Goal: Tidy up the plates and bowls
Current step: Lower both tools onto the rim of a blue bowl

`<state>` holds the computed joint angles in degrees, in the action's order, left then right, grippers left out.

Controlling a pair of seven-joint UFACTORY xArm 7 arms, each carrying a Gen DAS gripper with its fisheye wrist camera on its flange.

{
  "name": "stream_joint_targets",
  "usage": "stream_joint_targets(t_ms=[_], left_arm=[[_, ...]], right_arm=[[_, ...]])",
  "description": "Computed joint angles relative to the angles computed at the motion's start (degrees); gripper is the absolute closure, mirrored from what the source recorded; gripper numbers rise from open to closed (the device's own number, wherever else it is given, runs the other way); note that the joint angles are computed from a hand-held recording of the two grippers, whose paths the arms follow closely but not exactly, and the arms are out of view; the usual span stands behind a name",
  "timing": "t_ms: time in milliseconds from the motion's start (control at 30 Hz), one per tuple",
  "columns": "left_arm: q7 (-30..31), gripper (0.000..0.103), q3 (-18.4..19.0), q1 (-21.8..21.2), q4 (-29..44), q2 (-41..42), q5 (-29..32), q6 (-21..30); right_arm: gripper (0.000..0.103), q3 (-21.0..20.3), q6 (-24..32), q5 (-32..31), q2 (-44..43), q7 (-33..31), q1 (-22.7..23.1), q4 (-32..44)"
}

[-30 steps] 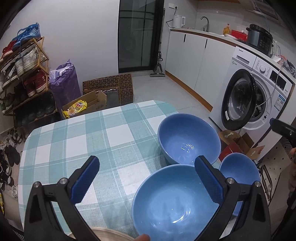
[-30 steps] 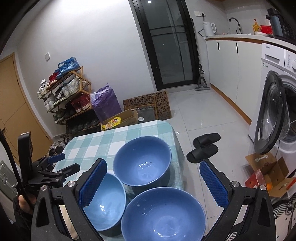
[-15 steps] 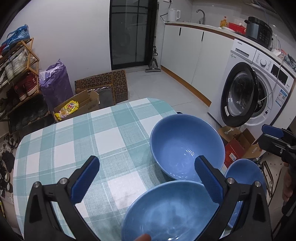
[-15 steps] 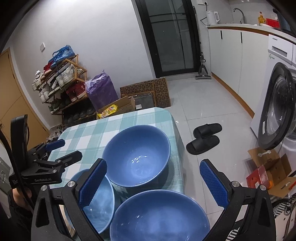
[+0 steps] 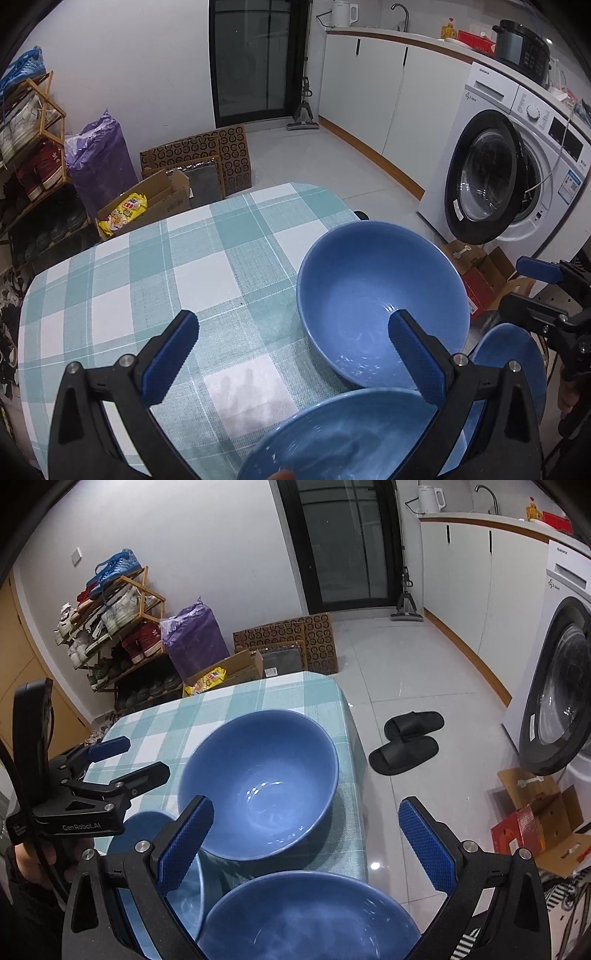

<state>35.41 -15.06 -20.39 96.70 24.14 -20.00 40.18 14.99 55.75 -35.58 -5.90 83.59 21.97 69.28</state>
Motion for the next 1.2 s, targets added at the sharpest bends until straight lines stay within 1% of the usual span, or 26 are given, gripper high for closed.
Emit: stream_joint_targets(t_ms=[133, 233, 433, 500, 533, 600, 667, 733, 800, 833, 867, 900, 1133, 1200], left_arm=[[-1.0, 0.000, 0.3, -0.9, 2.2, 1.9, 1.4, 1.7], [-1.4, 0.001, 0.6, -1.7, 2.7, 2.6, 2.8, 1.4], [-1.5, 0.003, 0.6, -2.3, 4.6, 4.4, 4.6, 3.4], [-1.2, 0.004, 0.6, -2.4, 4.9, 4.8, 4.9, 4.0], [-0.9, 0.006, 0.5, -2.4, 4.8, 4.8, 4.8, 3.9], [-1.0, 0.013, 0.6, -2.5, 5.3, 5.2, 5.1, 4.7], [-1.1, 0.015, 0.7, -2.6, 5.8, 5.6, 5.3, 5.1], [-1.1, 0.019, 0.7, -2.5, 5.9, 5.7, 5.1, 5.3], [-1.0, 0.029, 0.6, -2.5, 6.5, 6.1, 5.0, 6.3], [-1.1, 0.031, 0.6, -2.5, 6.7, 6.2, 5.0, 6.6], [-1.0, 0.037, 0.7, -2.6, 6.7, 6.2, 5.1, 6.8], [-0.8, 0.044, 0.7, -2.6, 6.7, 6.3, 5.1, 7.1], [0.6, 0.060, 0.5, -2.4, 6.0, 5.9, 4.7, 7.5], [0.9, 0.065, 0.4, -2.4, 5.7, 5.6, 4.5, 7.2]], right_arm=[[0.001, -0.9, -2.8, 1.5, 0.4, -1.1, -0.5, -1.2], [0.001, -1.3, -3.9, 2.4, 0.9, -2.0, -0.9, -1.6], [0.001, -2.3, -6.3, 4.9, 2.3, -3.9, -1.4, -2.0], [0.001, -2.7, -7.9, 5.6, 2.6, -4.2, -1.6, -2.7], [0.001, -2.8, -8.4, 5.7, 2.8, -4.4, -1.6, -2.8], [0.004, -2.9, -9.1, 5.6, 3.2, -4.7, -1.7, -2.8], [0.009, -3.1, -9.6, 5.5, 3.6, -4.7, -1.6, -2.8], [0.018, -3.4, -10.0, 6.2, 3.7, -4.9, -1.7, -3.1], [0.021, -3.5, -10.3, 7.0, 4.3, -5.3, -1.7, -3.0], [0.023, -3.6, -10.5, 7.2, 4.5, -5.6, -1.7, -3.0], [0.026, -3.7, -10.5, 7.4, 4.6, -5.7, -1.6, -3.0], [0.031, -3.7, -10.5, 7.8, 4.7, -5.9, -1.5, -2.9], [0.049, -4.0, -11.4, 8.5, 5.4, -6.6, -1.1, -2.9], [0.051, -4.0, -10.8, 8.1, 5.6, -6.3, -0.9, -2.5]])
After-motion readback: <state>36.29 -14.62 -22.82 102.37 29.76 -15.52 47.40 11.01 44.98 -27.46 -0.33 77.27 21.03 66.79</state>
